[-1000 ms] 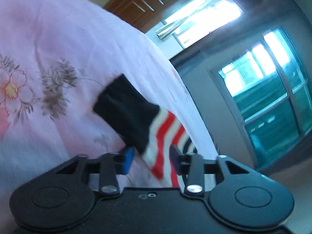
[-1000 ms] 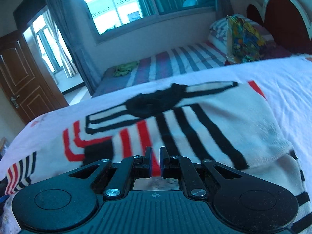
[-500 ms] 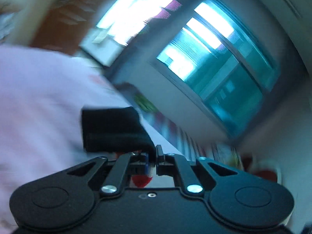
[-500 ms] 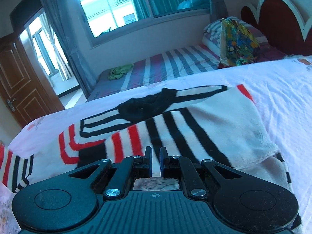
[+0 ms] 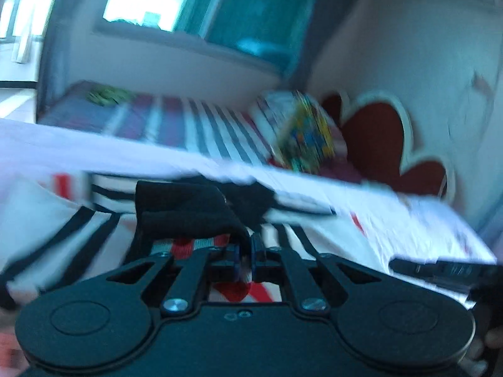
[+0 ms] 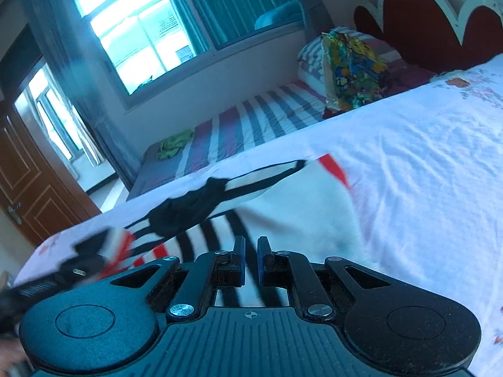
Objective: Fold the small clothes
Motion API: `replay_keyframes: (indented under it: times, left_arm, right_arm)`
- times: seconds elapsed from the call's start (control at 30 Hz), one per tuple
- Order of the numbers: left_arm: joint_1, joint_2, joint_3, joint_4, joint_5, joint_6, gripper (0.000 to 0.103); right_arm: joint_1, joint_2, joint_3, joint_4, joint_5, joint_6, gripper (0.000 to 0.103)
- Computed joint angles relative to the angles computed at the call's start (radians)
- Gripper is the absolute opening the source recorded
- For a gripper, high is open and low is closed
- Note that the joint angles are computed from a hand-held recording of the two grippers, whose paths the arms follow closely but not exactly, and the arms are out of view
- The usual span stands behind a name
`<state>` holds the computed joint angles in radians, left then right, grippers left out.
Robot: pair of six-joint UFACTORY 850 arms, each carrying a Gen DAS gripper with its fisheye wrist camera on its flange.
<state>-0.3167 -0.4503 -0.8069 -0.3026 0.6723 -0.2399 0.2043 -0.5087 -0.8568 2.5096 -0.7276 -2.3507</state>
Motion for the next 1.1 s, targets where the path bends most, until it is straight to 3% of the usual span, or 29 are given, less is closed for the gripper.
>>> replay_keyframes:
  times: [0.07,0.13,0.17,0.2,0.27,0.4,0.53,0.57,0.6,0.63,0.67,0.73,0.87,1.03,1.1]
  left_arm:
    - [-0.038,-0.04,-0.037,-0.042,-0.017,0.045,0.007]
    - [-0.069,-0.075,-0.064,-0.065,-0.035,0.074,0.016]
    - [-0.087,-0.095,-0.084,-0.081,-0.055,0.099,0.034]
    - [-0.095,-0.113,-0.106,-0.075,-0.082,0.113,0.064]
    - [-0.116,-0.14,-0.124,-0.02,-0.084,0.116,0.097]
    - [-0.168,-0.115,-0.073,-0.104,-0.023,0.234,0.077]
    - [-0.188,-0.023,0.085,-0.283,0.09,0.276,0.077]
    - [-0.192,0.007,0.141,-0.348,0.124,0.292,0.077]
    - [-0.194,0.033,0.186,-0.402,0.147,0.308,0.077]
    - [-0.198,0.06,0.233,-0.468,0.172,0.33,0.077]
    - [-0.195,0.081,0.273,-0.523,0.187,0.347,0.077]
    - [-0.176,0.118,0.344,-0.59,0.21,0.336,0.076]
    - [-0.074,0.143,0.396,-0.533,0.188,0.271,0.074]
    - [0.01,0.099,0.342,-0.406,0.161,0.302,0.072]
    - [0.052,0.099,0.334,-0.368,0.143,0.276,0.063]
  right_arm:
    - [-0.027,-0.005,-0.004,-0.022,-0.009,0.026,0.007]
    - [-0.054,-0.011,-0.008,-0.054,-0.021,0.065,0.007]
    - [-0.066,-0.014,-0.011,-0.072,-0.026,0.082,0.007]
    - [-0.077,-0.016,-0.013,-0.09,-0.03,0.094,0.007]
    - [-0.095,-0.022,-0.02,-0.133,-0.042,0.119,0.007]
    - [-0.098,-0.029,-0.031,-0.191,-0.051,0.143,0.007]
    - [-0.081,-0.044,-0.047,-0.261,-0.073,0.175,0.008]
    - [-0.07,-0.051,-0.054,-0.265,-0.068,0.179,0.018]
    - [-0.06,-0.059,-0.062,-0.266,-0.062,0.184,0.038]
    - [-0.048,-0.064,-0.06,-0.242,-0.066,0.171,0.077]
    - [-0.039,-0.07,-0.052,-0.208,-0.096,0.139,0.08]
    - [-0.023,-0.082,-0.058,-0.212,-0.111,0.147,0.08]
    - [0.009,-0.121,-0.099,-0.202,-0.057,0.249,0.062]
    - [0.025,-0.144,-0.117,-0.189,-0.029,0.325,0.062]
    - [0.03,-0.146,-0.124,-0.203,-0.03,0.335,0.062]
